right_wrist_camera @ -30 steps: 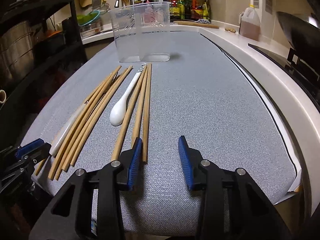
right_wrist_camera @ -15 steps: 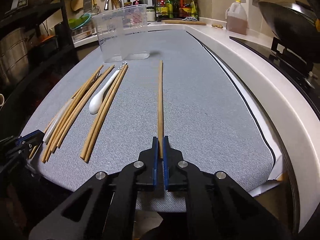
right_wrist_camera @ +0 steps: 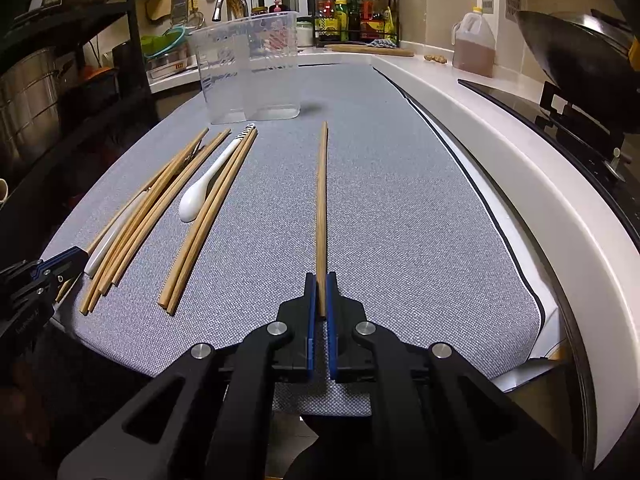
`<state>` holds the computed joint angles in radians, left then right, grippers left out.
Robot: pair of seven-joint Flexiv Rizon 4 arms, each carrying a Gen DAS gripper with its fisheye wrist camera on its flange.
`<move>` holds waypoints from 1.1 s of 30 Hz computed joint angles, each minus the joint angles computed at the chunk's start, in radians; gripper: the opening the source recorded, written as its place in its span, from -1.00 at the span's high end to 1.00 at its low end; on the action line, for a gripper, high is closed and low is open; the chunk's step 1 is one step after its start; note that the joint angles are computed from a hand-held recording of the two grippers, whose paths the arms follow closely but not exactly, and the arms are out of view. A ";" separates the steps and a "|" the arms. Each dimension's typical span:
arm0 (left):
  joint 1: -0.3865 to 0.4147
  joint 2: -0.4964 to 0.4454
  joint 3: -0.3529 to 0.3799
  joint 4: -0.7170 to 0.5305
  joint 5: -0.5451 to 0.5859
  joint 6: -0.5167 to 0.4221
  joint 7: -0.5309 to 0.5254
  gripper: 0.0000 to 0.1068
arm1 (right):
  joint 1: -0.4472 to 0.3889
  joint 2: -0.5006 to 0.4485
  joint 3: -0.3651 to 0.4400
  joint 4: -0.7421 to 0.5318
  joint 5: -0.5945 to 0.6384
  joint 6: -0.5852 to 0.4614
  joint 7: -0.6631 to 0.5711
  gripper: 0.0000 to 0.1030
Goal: Organize utensils
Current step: 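Lift both held chopsticks and carry them over the clear plastic container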
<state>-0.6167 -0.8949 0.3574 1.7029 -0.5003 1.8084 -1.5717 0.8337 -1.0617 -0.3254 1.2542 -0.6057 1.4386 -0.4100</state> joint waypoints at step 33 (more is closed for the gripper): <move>0.197 0.155 -0.274 0.030 -0.076 0.255 0.275 0.89 | 0.075 0.142 -0.160 0.024 0.057 0.092 -0.104 0.91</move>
<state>-0.4196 -0.7401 0.0836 1.7328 -0.5765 2.0633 -1.2963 0.9087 -0.9202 -0.4855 1.2778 -0.5490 1.5302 -0.5143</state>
